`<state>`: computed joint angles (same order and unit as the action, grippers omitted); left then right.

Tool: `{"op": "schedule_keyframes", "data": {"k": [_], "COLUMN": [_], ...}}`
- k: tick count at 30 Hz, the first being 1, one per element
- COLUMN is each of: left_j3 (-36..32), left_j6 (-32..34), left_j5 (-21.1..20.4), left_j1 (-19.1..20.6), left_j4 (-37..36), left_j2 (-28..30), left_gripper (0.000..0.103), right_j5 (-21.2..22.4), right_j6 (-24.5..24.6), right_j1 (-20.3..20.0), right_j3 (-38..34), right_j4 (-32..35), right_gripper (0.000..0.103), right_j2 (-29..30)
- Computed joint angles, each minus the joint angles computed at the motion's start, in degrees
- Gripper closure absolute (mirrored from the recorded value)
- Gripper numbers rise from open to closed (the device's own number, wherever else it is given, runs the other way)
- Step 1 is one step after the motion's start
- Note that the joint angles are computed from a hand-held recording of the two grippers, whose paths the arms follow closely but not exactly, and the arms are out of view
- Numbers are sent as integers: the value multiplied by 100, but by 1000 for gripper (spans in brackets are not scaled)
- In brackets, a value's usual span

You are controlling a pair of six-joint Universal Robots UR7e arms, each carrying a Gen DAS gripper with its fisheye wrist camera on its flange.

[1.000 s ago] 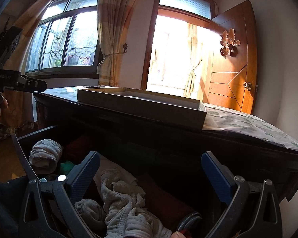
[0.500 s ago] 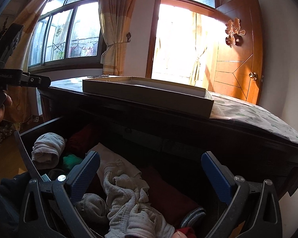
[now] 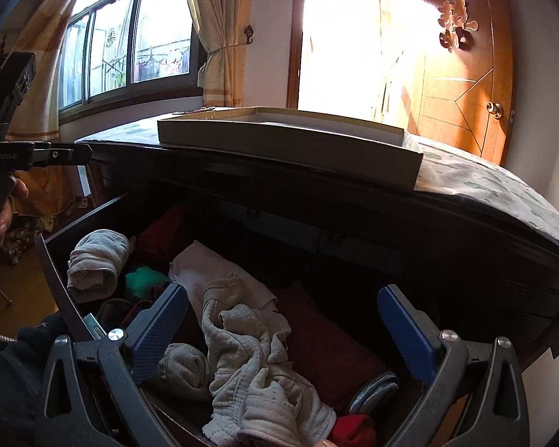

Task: Take underwear out of drawer
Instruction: 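Grasp the beige underwear with the right gripper while the left tool approaches the white underwear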

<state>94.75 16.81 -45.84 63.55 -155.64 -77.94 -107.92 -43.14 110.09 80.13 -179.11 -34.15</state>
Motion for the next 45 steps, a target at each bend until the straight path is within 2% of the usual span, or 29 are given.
{"op": "schedule_keyframes", "data": {"k": [5, 10, 12, 16, 20, 22, 24, 27, 30, 33, 34, 36, 37, 39, 42, 45], "left_j3": [33, 22, 24, 6, -6, -18, -28, -40, -41, -41, -42, -44, -45, -43, -42, -39], "left_j6": [30, -26, -34, -26, -35, -51, -64, -82, -86, -82, -75, -59, -49, -19, -19, -17], "left_j5": [24, 56, 50, 38, 29, 24, 28, 26, 20, -8, -29, -62, -86, -137, -202, -251], "left_j1": [-6, -8, -12, -4, 10, 14, 17, 17, 20, 30, 37, 48, 55, 69, 98, 107], "left_j4": [83, 161, 158, 185, 233, 260, 285, 304, 315, 327, 346, 406, 441, 493, 605, 723], "left_j2": [13, 21, 18, 33, 53, 63, 74, 90, 94, 100, 100, 100, 100, 98, 99, 102], "left_gripper": [0, 0, 0, 0, 0, 0, 0, 0, 0, 0, 0, 0, 0, 0, 0, 0], "right_j5": [-528, -1078, -1234, -1097, -903, -804, -748, -969, -1007, -1358, -1423, -1449, -1433, -1289, -966, -340], "right_j6": [-73, -501, -530, 46, 581, 834, 974, 960, 976, 984, 1074, 1263, 1308, 1324, 1138, 977], "right_j1": [128, 298, 330, 260, 177, 145, 127, 172, 178, 194, 191, 157, 142, 100, 65, -21], "right_j3": [-335, -736, -934, -1371, -1761, -1903, -2046, -2203, -2342, -2546, -2668, -2937, -3033, -3150, -2849, -2368], "right_j4": [664, 1061, 1355, 2813, 3806, 4137, 4453, 4715, 5062, 5345, 5530, 5920, 6072, 6342, 5975, 5450], "right_gripper": [0, 0, 0, 0, 2, 6, 26, 27, 27, 28, 30, 46, 50, 62, 75, 78], "right_j2": [117, 350, 436, 446, 513, 532, 562, 658, 723, 879, 951, 1052, 1088, 1107, 906, 576]}}
